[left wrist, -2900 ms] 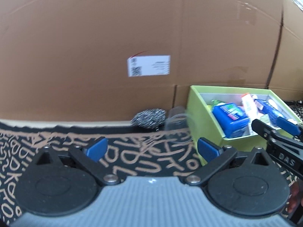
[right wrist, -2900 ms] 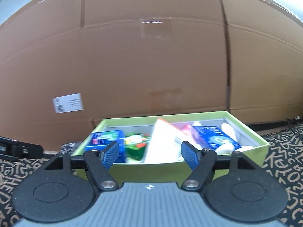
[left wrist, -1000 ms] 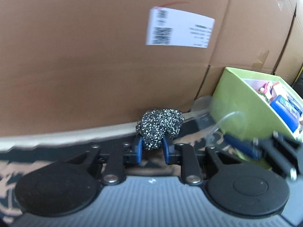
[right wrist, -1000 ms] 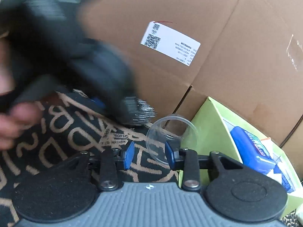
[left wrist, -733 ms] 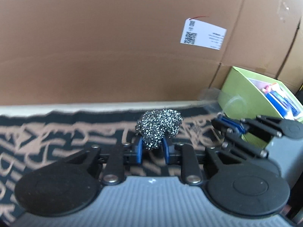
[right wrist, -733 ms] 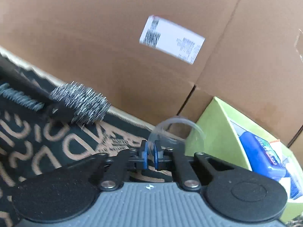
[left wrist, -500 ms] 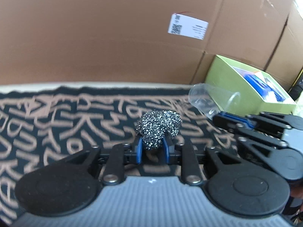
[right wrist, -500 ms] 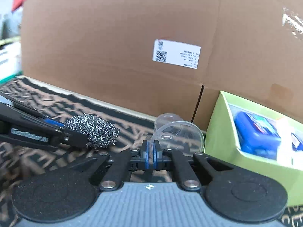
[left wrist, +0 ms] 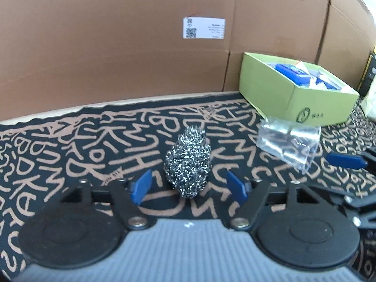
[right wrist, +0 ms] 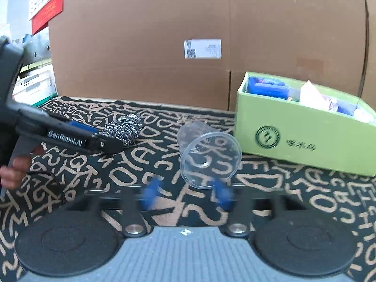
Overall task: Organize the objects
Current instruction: 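Grasp the steel wool with the left tool while the right grasps the clear cup, then carry the steel wool and clear cup into the shoebox and open both tools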
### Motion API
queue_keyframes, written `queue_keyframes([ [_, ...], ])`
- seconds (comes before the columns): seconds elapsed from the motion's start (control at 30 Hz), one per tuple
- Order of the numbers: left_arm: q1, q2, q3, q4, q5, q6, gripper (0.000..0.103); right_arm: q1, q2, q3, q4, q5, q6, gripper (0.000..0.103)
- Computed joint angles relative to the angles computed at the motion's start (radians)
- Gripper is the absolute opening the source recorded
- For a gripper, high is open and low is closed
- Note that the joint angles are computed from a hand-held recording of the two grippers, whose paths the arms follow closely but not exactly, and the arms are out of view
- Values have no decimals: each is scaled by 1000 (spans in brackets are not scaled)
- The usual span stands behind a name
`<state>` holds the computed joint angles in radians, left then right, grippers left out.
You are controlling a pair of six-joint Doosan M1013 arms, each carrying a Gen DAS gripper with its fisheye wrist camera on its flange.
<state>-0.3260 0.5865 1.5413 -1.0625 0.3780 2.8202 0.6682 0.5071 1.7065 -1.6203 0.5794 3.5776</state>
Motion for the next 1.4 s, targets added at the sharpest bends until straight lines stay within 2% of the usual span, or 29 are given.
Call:
queue_keyframes([
  [0.1,-12,13,-22,61,-33,-76,74,0,5,2,-70,47,8,75],
  [0.17,-19,19,-33,115,-46,-127,75,-9,9,-3,-100,48,1,81],
  [0.37,-28,35,-62,213,-31,-178,71,-38,24,-23,-113,40,-72,85],
  [0.53,-34,48,-77,314,-49,-275,71,-77,23,-26,-123,-62,-33,85],
  [0.57,-34,51,-81,330,-40,-289,66,-79,22,-27,-117,-77,-30,85],
  [0.63,-32,57,-89,352,-16,-305,49,-80,20,-23,-147,-96,7,81],
  [0.67,-31,56,-85,321,-19,-272,43,-79,20,-20,-170,-99,35,69],
  [0.73,-33,53,-81,334,-23,-284,41,-82,17,-18,-182,-122,63,70],
  [0.83,-33,46,-77,344,-9,-308,40,-75,16,-15,-185,-114,70,70],
  [0.97,-31,26,-61,281,12,-258,40,-64,3,9,-275,-89,170,70],
  [1.1,-35,-3,-48,119,47,-101,40,-55,-24,49,-381,-35,297,70],
  [1.27,-61,-29,-48,-73,100,82,40,-38,-61,94,-425,115,351,70],
  [1.4,-94,-34,-68,-149,116,126,40,-31,-82,121,-403,267,349,70],
])
